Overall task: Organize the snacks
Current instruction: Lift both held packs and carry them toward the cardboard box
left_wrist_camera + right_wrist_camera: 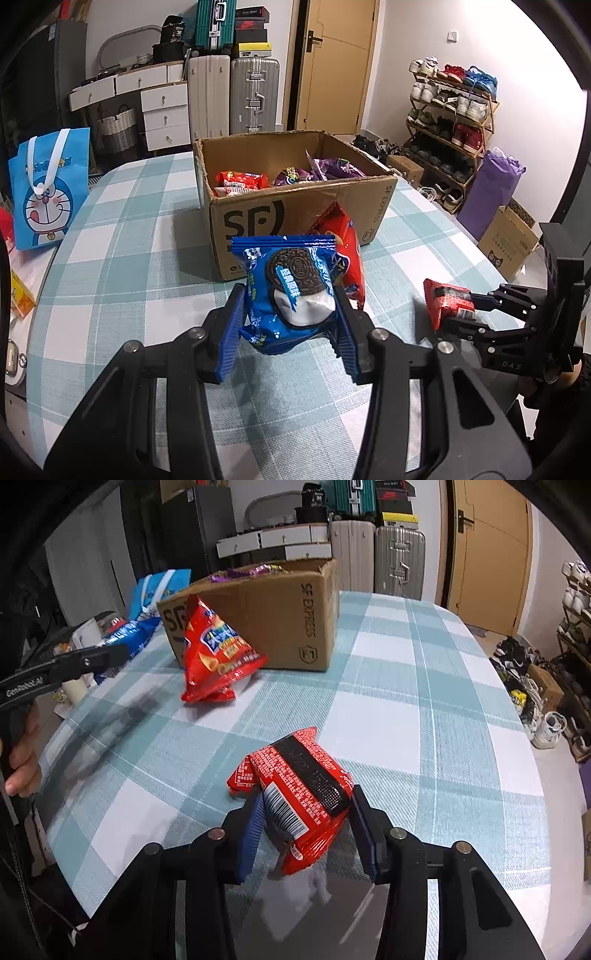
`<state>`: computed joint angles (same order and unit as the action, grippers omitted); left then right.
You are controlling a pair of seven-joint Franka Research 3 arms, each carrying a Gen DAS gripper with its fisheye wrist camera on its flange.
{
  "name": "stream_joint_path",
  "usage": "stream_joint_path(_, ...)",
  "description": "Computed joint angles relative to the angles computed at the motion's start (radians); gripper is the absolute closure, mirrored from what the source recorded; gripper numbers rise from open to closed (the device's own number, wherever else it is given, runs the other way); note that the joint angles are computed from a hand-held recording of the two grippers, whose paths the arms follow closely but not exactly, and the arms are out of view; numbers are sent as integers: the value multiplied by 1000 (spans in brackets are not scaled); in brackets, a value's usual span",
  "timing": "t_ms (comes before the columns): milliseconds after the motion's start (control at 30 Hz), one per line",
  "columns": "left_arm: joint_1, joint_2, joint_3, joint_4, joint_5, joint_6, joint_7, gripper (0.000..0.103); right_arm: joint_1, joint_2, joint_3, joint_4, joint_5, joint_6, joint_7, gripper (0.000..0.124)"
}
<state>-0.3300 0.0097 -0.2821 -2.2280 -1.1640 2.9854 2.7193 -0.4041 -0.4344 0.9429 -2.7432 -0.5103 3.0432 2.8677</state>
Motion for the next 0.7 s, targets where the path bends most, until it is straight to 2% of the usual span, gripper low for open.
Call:
stream_joint_path(167,-1,-9,3,8,-38,8,29,61,-29,-42,21,7,13,44,-6,79)
stream_joint_path(367,-2,-5,8,41,-66,18,44,61,-105,-90,64,42,66,97,-60,79)
stream_joint_path(567,10,34,-5,111,-44,47,14,61,-201,-100,107,105,114,134,-135,79)
stream_joint_path(700,27,85,-25,175,34,71,-65,61,-271,-96,139,151,147,153,-186,79)
